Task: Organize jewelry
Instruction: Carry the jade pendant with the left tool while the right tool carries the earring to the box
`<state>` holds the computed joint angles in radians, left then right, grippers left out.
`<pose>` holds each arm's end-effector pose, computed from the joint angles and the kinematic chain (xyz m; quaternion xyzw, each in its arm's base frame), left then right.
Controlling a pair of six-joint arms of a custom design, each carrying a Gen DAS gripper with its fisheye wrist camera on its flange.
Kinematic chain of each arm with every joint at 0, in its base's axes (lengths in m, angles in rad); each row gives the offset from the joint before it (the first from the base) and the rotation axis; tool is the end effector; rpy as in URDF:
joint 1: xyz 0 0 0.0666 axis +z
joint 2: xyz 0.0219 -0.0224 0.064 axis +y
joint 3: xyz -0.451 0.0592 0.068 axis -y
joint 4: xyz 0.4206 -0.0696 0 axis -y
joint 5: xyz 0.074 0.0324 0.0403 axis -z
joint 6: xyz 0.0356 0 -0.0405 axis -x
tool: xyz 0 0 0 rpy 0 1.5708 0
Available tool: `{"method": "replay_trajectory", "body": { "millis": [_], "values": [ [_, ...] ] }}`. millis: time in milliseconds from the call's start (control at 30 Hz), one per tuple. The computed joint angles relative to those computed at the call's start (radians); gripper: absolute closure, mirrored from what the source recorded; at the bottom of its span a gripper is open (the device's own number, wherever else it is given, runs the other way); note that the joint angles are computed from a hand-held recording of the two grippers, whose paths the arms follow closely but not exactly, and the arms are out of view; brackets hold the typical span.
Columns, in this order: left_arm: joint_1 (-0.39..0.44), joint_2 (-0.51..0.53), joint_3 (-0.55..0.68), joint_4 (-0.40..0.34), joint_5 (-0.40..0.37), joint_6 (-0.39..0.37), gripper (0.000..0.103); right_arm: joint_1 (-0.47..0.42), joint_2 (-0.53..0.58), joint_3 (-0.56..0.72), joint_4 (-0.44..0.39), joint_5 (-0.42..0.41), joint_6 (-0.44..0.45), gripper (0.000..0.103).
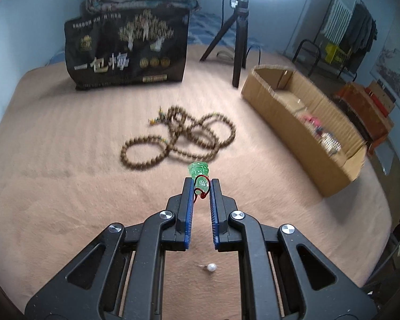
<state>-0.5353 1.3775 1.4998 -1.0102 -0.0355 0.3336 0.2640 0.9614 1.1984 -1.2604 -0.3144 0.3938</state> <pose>0.4206 -0.2484 0.5524 0.0889 0.9379 -0.1257 0.3107 0.2717 0.0844 0.5459 -0.3472 0.8863 0.1331 0.2762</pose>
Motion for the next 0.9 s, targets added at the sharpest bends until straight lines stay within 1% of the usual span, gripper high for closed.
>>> {"method": "replay_trajectory", "body": {
  "millis": [200, 300, 433, 633, 900],
  "values": [
    [-0.005, -0.016, 0.043, 0.028, 0.020, 0.019, 0.093, -0.065, 0.006, 0.036, 0.014, -0.019, 0.000, 0.096],
    [-0.014, -0.022, 0.062, 0.040, 0.006, 0.023, 0.093, -0.103, 0.012, 0.053, 0.025, -0.031, -0.002, 0.096],
    [-0.025, -0.019, 0.087, 0.050, 0.007, 0.024, 0.093, -0.156, 0.021, 0.086, 0.033, -0.047, 0.001, 0.096],
    [-0.050, 0.007, 0.134, 0.059, 0.011, 0.028, 0.093, -0.241, 0.046, 0.143, 0.056, -0.077, -0.005, 0.096],
    [-0.080, 0.068, 0.207, 0.080, 0.025, 0.060, 0.093, -0.347, 0.087, 0.188, 0.091, -0.108, -0.027, 0.096]
  ]
}}
